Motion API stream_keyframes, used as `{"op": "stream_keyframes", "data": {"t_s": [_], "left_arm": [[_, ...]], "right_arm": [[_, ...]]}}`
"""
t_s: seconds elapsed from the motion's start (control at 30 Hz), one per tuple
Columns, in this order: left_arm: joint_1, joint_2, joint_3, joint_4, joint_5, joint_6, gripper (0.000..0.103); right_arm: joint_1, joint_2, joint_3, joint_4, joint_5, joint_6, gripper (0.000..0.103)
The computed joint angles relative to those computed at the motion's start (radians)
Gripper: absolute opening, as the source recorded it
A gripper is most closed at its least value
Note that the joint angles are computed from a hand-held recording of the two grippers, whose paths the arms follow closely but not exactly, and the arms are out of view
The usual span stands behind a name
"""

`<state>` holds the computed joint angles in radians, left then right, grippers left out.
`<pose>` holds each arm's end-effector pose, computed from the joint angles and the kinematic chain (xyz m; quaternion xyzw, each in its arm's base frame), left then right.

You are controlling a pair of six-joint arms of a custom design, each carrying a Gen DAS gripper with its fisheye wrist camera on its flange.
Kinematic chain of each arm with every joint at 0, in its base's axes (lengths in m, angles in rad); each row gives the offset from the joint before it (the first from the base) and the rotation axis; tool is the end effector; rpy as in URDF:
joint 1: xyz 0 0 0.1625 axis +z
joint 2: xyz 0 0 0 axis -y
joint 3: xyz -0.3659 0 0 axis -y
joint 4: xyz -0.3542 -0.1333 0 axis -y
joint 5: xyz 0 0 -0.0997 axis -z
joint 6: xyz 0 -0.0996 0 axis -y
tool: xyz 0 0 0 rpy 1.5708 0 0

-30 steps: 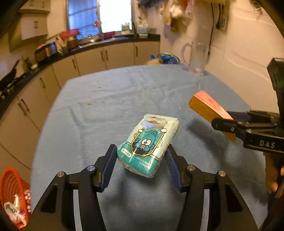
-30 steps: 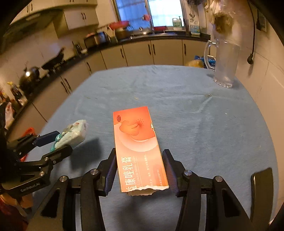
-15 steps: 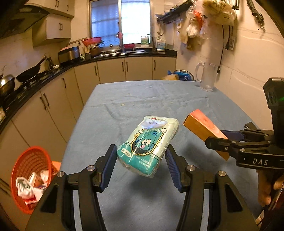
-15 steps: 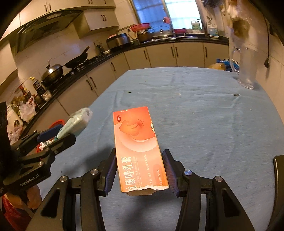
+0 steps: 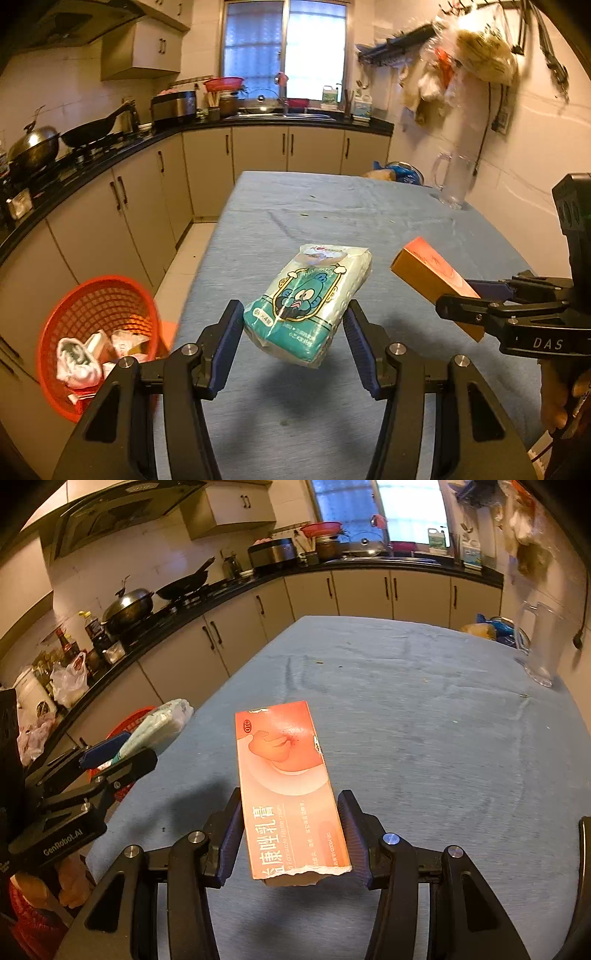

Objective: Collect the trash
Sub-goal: 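Carry the orange box and tissue packet in both tools over the red basket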

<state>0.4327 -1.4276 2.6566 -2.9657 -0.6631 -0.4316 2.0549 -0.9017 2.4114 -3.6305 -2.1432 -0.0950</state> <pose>-0.1648 -0.3094 0.1469 0.2758 0.8529 -0.3615 0.2565 0.2459 -0.2971 0.0767 0.1901 -0.9067 0.3081 0.2162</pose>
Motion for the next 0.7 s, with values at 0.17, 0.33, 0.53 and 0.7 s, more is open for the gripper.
{"op": "stream_keyframes", "data": {"t_s": [0.17, 0.33, 0.53, 0.7], "left_arm": [[0.019, -0.141, 0.037, 0.060, 0.027, -0.004, 0.055], [0.039, -0.284, 0.063, 0.147, 0.062, -0.008, 0.055], [0.068, -0.468, 0.082, 0.265, 0.098, -0.009, 0.055], [0.087, -0.631, 0.076, 0.413, 0.146, -0.023, 0.055]], "right_arm": [[0.036, 0.036, -0.061, 0.069, -0.006, 0.025, 0.054], [0.070, 0.081, -0.129, 0.130, -0.005, 0.038, 0.054], [0.104, 0.130, -0.205, 0.202, 0.012, 0.052, 0.054], [0.132, 0.162, -0.265, 0.253, 0.024, 0.049, 0.054]]}}
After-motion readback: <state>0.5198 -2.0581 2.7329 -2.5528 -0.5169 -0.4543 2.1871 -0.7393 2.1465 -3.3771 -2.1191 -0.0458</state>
